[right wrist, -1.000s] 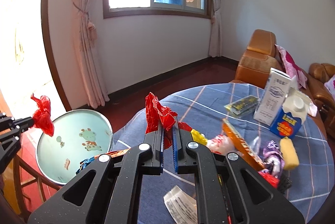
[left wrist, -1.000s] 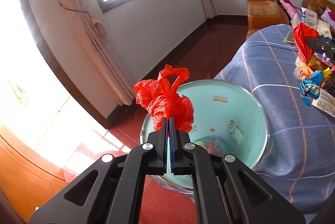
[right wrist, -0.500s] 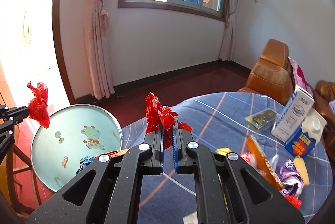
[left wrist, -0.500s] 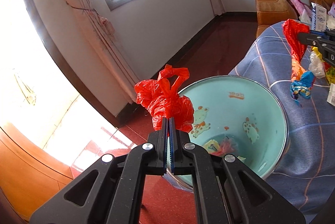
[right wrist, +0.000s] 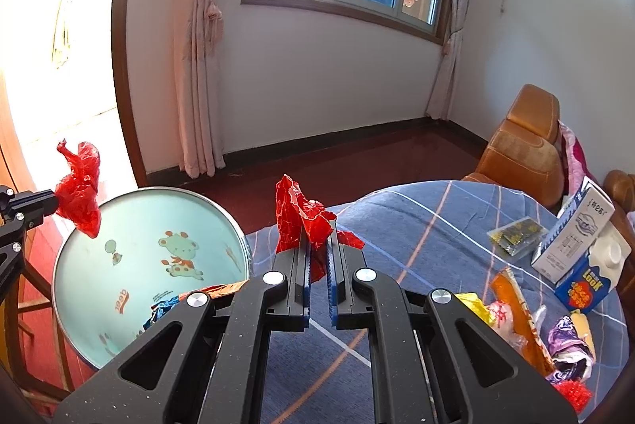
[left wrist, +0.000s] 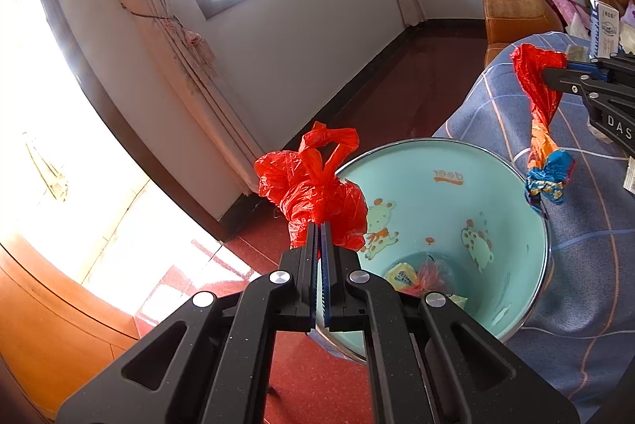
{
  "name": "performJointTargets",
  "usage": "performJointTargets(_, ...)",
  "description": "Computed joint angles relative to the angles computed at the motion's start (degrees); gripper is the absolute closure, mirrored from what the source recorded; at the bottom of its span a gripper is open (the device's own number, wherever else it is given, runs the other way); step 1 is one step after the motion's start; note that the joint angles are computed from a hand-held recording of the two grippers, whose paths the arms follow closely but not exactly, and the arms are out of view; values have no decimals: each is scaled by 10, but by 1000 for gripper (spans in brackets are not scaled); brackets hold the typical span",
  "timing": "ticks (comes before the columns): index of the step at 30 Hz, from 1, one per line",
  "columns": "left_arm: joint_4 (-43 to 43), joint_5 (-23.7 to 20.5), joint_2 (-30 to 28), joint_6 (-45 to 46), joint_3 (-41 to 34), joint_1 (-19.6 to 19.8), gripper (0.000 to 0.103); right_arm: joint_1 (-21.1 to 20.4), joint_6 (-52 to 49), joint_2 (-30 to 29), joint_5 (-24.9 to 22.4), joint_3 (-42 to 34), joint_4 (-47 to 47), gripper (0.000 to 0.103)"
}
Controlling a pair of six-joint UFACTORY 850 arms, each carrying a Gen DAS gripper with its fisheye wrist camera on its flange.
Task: Collect trash
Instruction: 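Carry the red bag and the wrapper over the blue bin with both grippers, then open both grippers to drop the red bag and wrapper into the bin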
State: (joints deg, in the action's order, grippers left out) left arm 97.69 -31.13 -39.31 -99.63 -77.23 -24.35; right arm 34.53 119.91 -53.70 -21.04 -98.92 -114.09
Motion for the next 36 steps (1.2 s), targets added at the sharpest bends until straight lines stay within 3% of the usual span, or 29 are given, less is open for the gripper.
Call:
performJointTargets(32,6,14,0,-2,0,1,99,5,-3,-5,19,-9,-4,95)
performJointTargets(33,8,13,0,-4,0,1,97,3,8,-6,34,-11,-16,93)
performJointTargets(35,15,17,1,-8,0,1,93,3,32,-5,41,-9,-44,72)
performJointTargets(36,18,19,0,-8,0,0,91,3,33,-5,45,-9,-45,69)
